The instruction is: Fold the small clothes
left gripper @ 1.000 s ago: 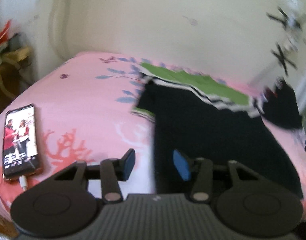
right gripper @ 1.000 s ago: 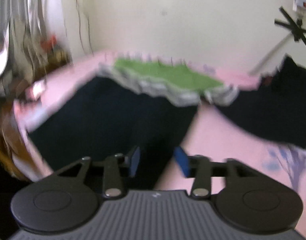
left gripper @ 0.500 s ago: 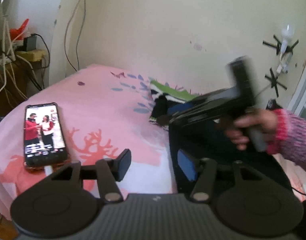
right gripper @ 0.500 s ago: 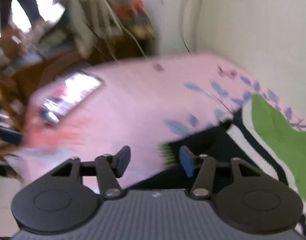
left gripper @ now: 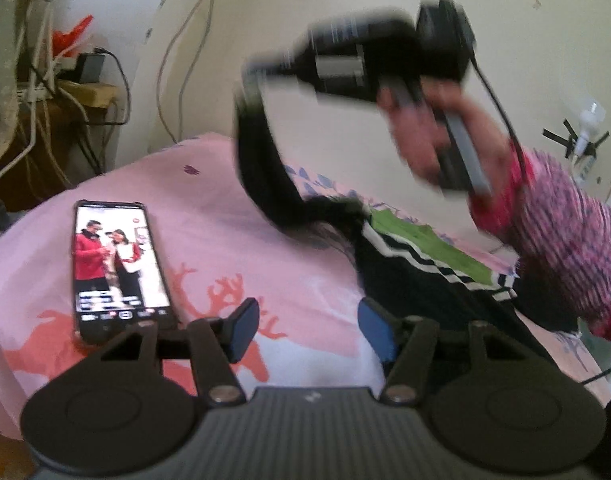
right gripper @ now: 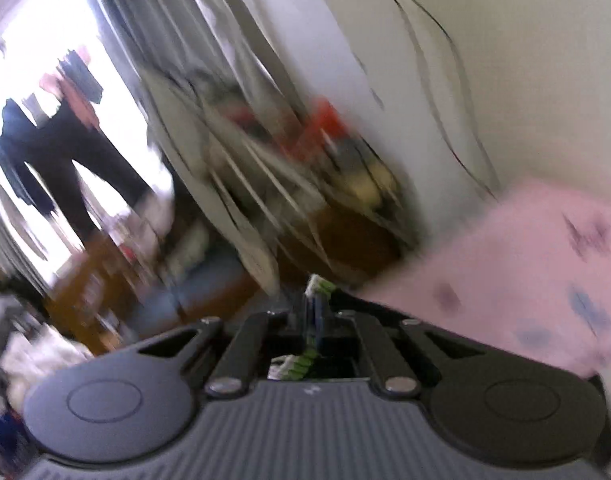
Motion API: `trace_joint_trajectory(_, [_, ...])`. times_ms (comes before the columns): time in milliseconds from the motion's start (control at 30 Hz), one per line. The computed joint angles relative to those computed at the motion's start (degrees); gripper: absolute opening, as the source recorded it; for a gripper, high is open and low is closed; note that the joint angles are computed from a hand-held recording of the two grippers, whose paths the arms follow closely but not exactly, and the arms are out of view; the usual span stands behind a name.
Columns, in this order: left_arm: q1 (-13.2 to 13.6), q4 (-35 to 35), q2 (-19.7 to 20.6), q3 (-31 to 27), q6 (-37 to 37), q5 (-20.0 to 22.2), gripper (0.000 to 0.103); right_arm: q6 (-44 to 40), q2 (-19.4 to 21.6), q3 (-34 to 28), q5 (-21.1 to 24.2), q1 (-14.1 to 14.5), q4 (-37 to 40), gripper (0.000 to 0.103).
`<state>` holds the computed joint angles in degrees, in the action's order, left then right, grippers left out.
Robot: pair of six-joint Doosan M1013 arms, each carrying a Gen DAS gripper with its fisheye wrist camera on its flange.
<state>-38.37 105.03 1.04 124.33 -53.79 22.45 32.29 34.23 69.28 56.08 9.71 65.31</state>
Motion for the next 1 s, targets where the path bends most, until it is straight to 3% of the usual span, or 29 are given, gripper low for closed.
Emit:
trace_joint_trajectory(200, [-0.4,-2.0,0.0,0.8,-1.2,1.8,0.056,5.3,2.8,-5.9,-0.7,0.6,-1.6,0.0])
trace_joint_trajectory(367, [0.2,-3.5,0.5,0.4,-1.0,0.8,0.056,3.2,2.3,-6.3,-1.8,0.1,0.7,0.0])
trace_joint_trajectory(500, [0.2,-1.9,0.6,0.1,-1.9,1.4,0.061,-2.4,-0.4,-3.9,-3.9,-1.5,5.1,0.0])
trace_joint_trajectory(767, [1.8,2.5,1.9,-3.5,-2.4,0.0,0.061,-5.4,-6.2,3.5,-11.4,-9.4,8.9,0.0])
trace_joint_trajectory(867, [2.4,-4.1,3.2,-7.0,5.4,-0.7,0.061,-4.8,-8.2,7.6,-13.6,-13.4,9.7,0.0])
trace_joint_trajectory(1000, [2.8,-20.5,6.2,-12.9,22.2,-0.7,0.061,-6.4,-10.2,13.4,-15.7,-18.5,14.0,0.0])
